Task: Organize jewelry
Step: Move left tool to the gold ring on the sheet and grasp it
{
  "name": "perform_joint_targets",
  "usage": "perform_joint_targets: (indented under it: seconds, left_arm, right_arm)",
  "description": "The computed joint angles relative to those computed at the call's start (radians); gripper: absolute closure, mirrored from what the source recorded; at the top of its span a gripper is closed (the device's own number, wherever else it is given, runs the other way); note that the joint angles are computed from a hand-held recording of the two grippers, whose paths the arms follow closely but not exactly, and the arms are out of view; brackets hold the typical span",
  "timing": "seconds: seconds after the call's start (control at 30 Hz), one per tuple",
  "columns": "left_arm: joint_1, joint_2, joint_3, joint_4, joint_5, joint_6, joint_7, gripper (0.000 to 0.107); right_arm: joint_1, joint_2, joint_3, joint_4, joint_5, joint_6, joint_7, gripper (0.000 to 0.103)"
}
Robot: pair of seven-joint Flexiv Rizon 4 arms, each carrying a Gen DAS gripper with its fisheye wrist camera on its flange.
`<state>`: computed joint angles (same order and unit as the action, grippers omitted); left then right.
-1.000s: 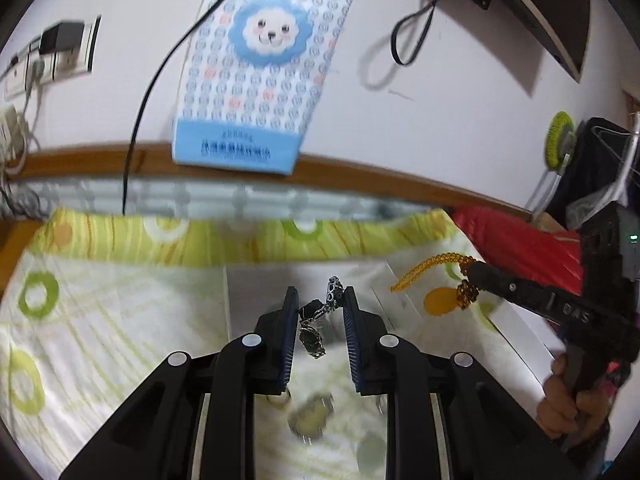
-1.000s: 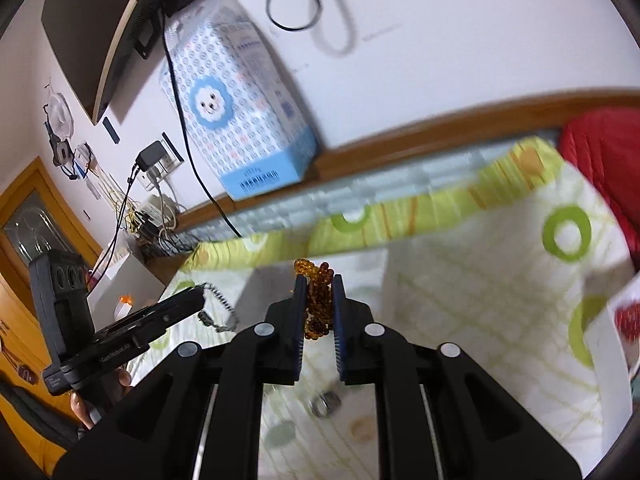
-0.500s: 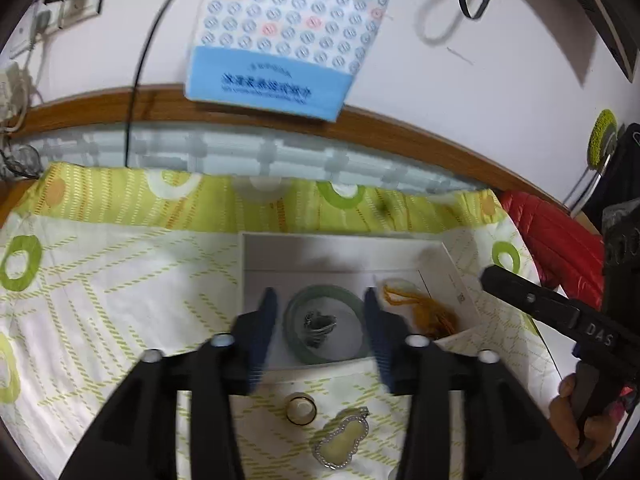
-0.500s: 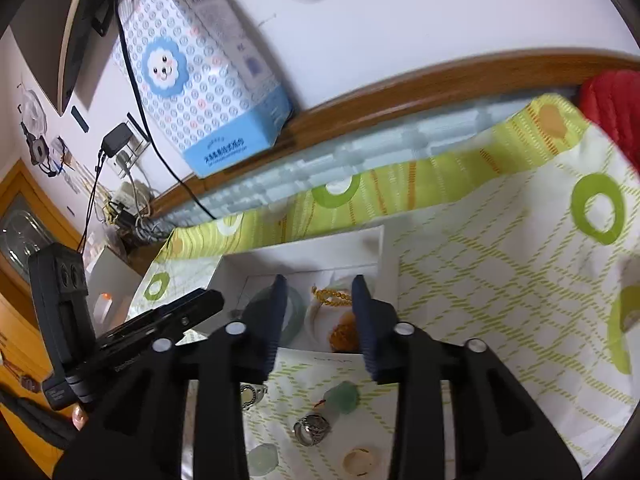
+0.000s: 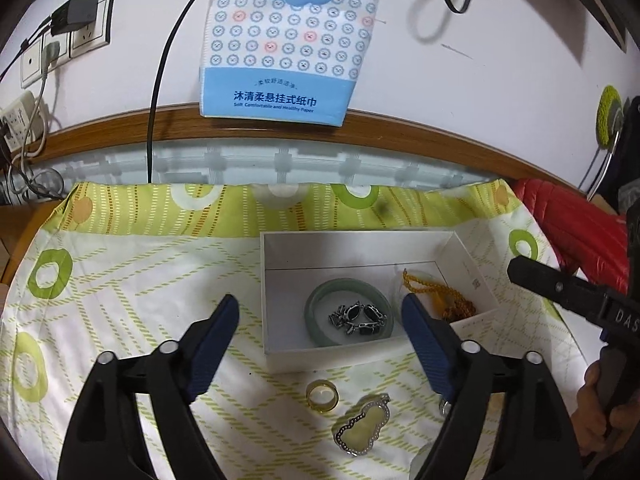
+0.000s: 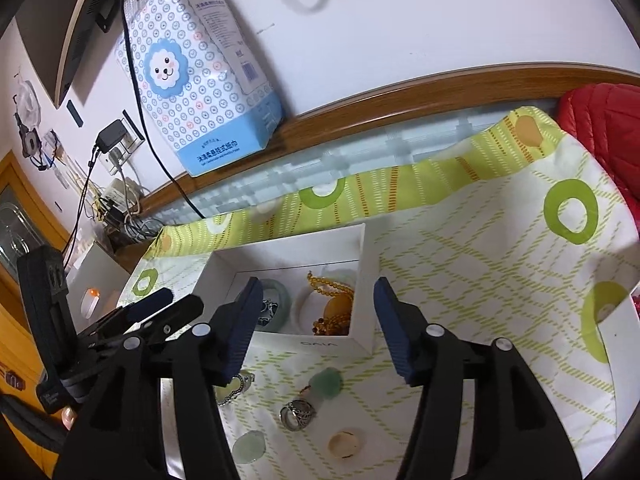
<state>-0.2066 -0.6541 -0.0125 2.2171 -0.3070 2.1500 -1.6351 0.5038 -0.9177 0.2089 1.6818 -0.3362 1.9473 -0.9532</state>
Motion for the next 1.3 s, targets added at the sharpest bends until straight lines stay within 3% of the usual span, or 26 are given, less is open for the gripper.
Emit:
perform_joint_targets:
  seconds: [0.2,0.43,0.7,0.83,1.03,1.23,1.3]
  left_arm:
    - [-0.061,-0.009,0.037,-0.01,-0.059,-0.017,0.043,0.014]
    - [-0.041,-0.009,0.022,-0.011,-0.06,-0.046,0.036,0.013]
    - [-0.088,-0.011,0.059,0.005,-0.108,-0.023,0.053,0.012]
    - [-0.086,-0.007,0.061,0.026,-0.13,-0.044,0.052,0.011]
    - [0.002,0.003,0.006,0.096,-0.033,-0.02,-0.013,0.011]
    - [-0.053,-0.003,0.056,0.104,-0.082,-0.013,-0.02,0.011]
    - [-0.013,-0.001,0.029,0.104,-0.049,-0.018,-0.031,0.011]
  right_arm:
    - [0.004,0.006,-0.002,0.003,0.005,-0.021,0.002,0.039]
    - [-0.007,0.007,0.015,0.005,0.003,-0.034,0.004,0.037]
    - [-0.052,0.0,0.06,0.027,-0.032,-0.014,0.0,0.037]
    - [-0.112,-0.008,0.117,0.054,-0.081,-0.037,0.013,0.037]
    - [-0.11,0.011,0.096,0.138,-0.076,0.0,-0.001,0.037]
    - [-0.079,0.027,0.066,0.196,-0.087,0.026,-0.044,0.037]
    - [-0.066,0.033,0.055,0.197,-0.087,0.017,-0.057,0.037]
